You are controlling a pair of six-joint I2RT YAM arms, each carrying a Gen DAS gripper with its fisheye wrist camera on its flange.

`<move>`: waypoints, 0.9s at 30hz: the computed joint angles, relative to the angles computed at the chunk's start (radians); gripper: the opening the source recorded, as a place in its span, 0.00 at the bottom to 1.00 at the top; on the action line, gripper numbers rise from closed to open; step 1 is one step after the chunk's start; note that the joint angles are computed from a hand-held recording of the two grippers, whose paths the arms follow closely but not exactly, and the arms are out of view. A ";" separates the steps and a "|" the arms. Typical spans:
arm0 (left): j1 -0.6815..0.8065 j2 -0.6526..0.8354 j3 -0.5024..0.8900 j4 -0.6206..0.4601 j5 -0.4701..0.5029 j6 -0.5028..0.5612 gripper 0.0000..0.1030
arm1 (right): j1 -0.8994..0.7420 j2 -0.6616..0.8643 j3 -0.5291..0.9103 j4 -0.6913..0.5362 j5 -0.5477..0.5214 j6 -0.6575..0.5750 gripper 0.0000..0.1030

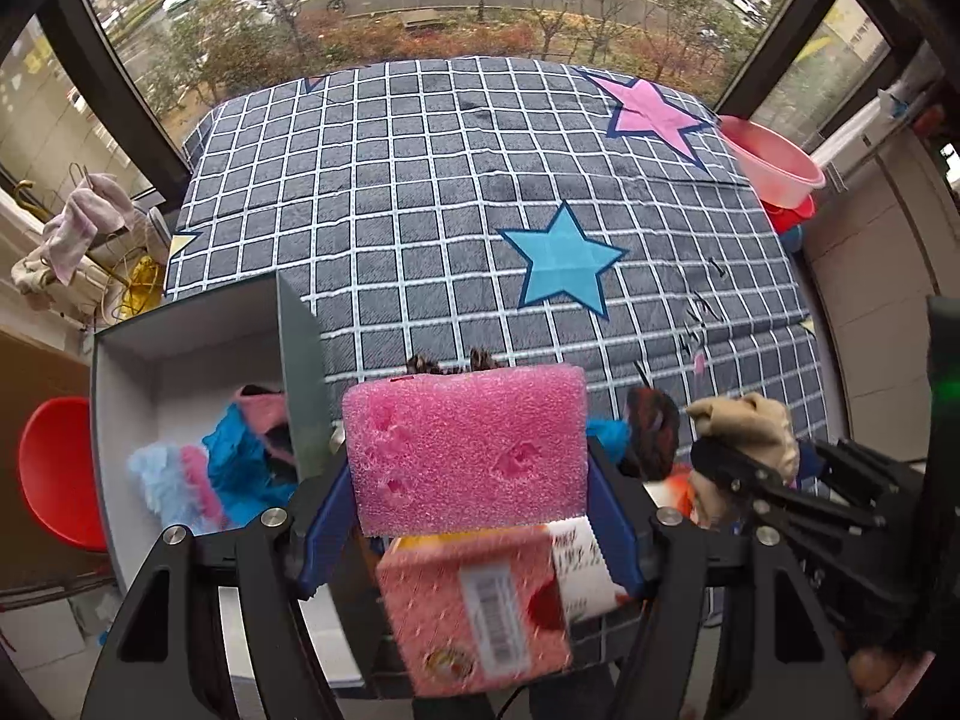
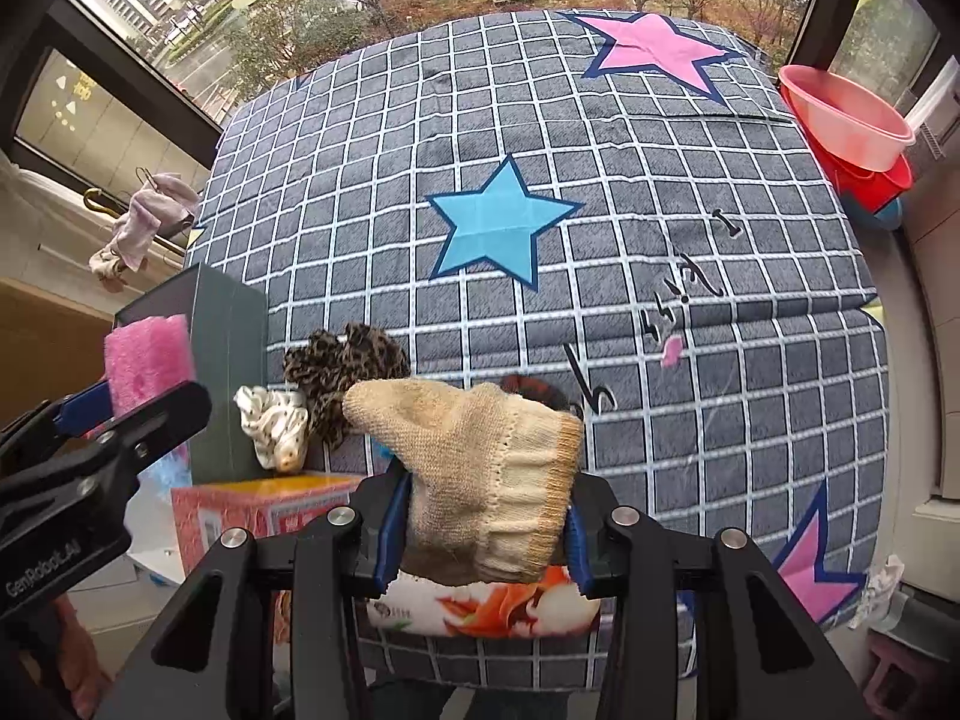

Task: Organize soft objects
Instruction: 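Carry the pink sponge and beige glove over the white box with both grippers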

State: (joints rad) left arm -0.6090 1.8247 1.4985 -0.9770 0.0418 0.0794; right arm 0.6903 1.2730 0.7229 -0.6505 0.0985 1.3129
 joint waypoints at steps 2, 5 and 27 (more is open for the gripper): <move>0.009 -0.042 -0.041 -0.001 0.010 0.023 0.71 | 0.040 -0.001 0.012 -0.027 0.015 0.041 0.42; 0.016 -0.090 -0.087 -0.001 0.021 0.048 0.71 | 0.096 0.000 0.029 -0.065 0.036 0.101 0.42; 0.204 -0.358 -0.367 -0.009 0.082 0.298 0.71 | 0.469 0.177 0.202 -0.134 0.086 0.474 0.42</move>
State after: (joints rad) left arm -0.4048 1.4670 1.1315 -0.9860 0.1240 0.3772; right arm 1.1594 1.4502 0.9251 -0.7848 0.1843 1.7873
